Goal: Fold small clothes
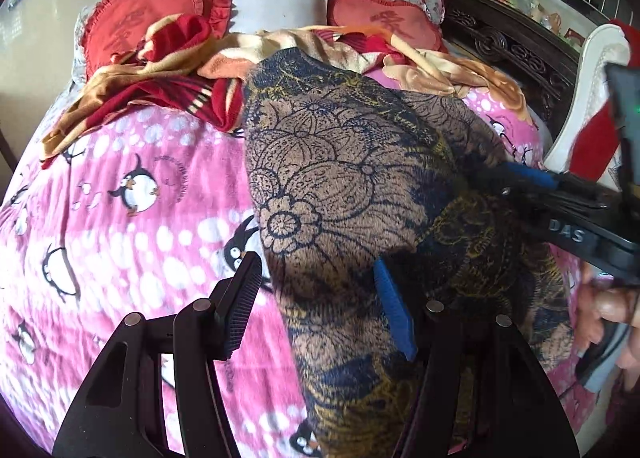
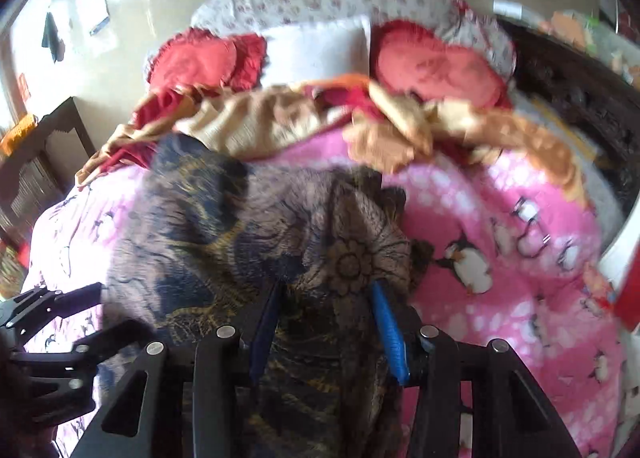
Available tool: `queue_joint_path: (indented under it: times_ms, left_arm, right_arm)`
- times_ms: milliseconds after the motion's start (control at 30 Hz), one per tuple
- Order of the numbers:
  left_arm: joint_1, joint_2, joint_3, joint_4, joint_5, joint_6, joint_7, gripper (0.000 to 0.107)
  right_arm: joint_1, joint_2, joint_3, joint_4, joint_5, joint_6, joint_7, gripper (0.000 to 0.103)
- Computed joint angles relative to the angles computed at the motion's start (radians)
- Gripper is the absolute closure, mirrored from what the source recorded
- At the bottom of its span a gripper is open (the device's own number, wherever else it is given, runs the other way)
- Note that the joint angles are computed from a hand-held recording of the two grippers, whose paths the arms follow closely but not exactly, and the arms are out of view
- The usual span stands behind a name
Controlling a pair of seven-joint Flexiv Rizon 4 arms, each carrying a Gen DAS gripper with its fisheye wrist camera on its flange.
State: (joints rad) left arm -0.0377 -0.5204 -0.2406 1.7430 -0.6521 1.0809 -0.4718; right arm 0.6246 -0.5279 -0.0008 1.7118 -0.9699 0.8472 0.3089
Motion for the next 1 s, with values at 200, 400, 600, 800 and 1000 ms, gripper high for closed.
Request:
queue_joint_path:
  times_ms: [200, 400, 600, 800, 1000]
  left_arm:
    - [-0.009, -0.019, -0.003, -0.014, 0.007, 0.006, -0.016, 0.04]
    - [-0.002, -0.015, -0.01, -0.006, 0.0, 0.012, -0.01, 0.04]
    - [-0.007, -0.013, -0.01, 0.002, -0.004, 0.024, -0.022, 0.038]
    - [0.006, -0.003, 0.001, -0.009, 0.011, -0.054, -0.034, 0.038]
    - [0.07, -0.007, 0.01, -0.045, -0.089, -0.28, -0.017, 0.037]
  right_arm:
    - [-0.031, 0.027, -0.021, 0.071, -0.083, 0.111, 0.125, 0.054]
    - [-0.016, 0.088, 0.0, 0.127, -0.137, 0.105, 0.229, 0.054]
    - [-0.01, 0.081, 0.049, 0.157, -0.109, 0.047, 0.244, 0.054]
    - [-0.028, 0.094, 0.016, 0.219, -0.209, 0.155, 0.413, 0.046]
    - [-0.073, 0.129, 0.012, 0.268, -0.462, 0.191, 0.633, 0.021]
